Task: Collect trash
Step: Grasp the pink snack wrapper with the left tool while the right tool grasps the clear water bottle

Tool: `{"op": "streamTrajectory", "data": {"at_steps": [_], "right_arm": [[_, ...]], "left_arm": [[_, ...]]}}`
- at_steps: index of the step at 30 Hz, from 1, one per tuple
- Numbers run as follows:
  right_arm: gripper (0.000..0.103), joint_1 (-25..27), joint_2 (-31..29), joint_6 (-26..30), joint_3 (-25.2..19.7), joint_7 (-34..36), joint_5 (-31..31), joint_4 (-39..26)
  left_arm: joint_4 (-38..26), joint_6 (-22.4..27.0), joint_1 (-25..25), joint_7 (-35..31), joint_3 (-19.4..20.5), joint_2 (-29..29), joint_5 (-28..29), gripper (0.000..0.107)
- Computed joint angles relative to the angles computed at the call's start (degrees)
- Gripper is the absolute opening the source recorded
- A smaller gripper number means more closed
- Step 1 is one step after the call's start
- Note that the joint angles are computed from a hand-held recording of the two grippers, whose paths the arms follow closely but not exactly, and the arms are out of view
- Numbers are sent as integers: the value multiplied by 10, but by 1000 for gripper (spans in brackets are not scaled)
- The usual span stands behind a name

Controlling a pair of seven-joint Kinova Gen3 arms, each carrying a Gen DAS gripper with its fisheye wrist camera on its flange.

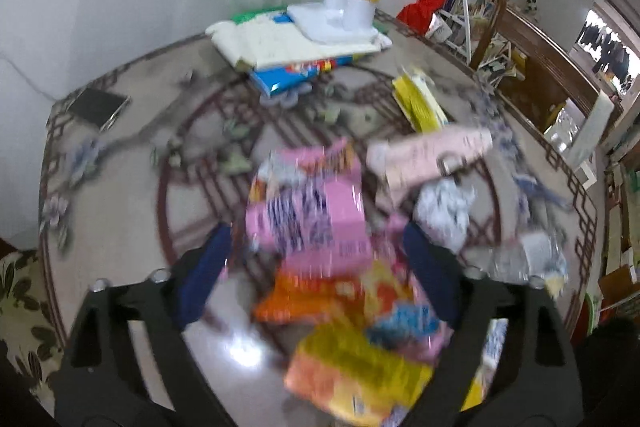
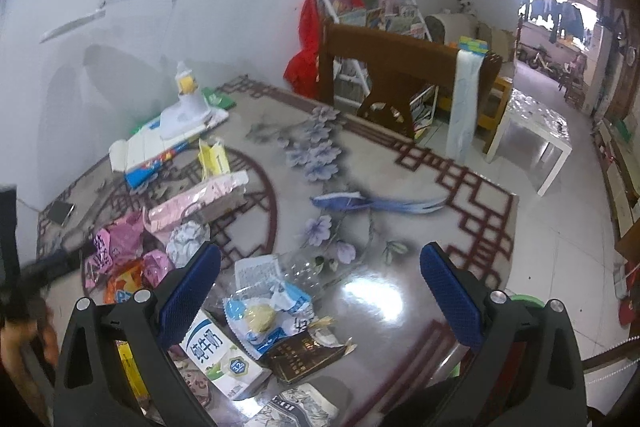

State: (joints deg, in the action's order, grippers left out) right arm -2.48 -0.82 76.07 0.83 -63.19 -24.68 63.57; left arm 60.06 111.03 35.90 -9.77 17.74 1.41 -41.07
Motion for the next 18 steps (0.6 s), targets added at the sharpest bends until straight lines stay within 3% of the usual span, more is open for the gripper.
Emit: {"op": "streamTrajectory", "data": {"at_steps": [10, 11, 12, 13, 16, 17, 18], "right_arm": [[96, -15, 17, 6, -14, -23, 33, -7], [96, -15, 21, 9, -15, -25, 36, -9], [96, -16, 22, 10, -16, -27, 39, -8], [96, -17, 25, 12, -17, -27, 42, -7], [96, -18, 34, 23, -20, -27, 42, -8], [96, -16, 44, 37, -21, -24, 34, -14], [96, -14, 57, 57, -22, -20, 24, -23]], "left_arm": [[40, -66, -94, -98, -59, 2, 110, 93], [51, -77, -101, -96, -62, -3, 122, 90], [66, -92, -112, -89, -63, -11, 138, 80], [74, -100, -117, -82, -63, -17, 145, 79], [86, -111, -124, -57, -46, -29, 134, 65], [83, -105, -124, -53, -40, -26, 126, 53], [79, -98, -122, -47, -34, -26, 117, 50]]}}
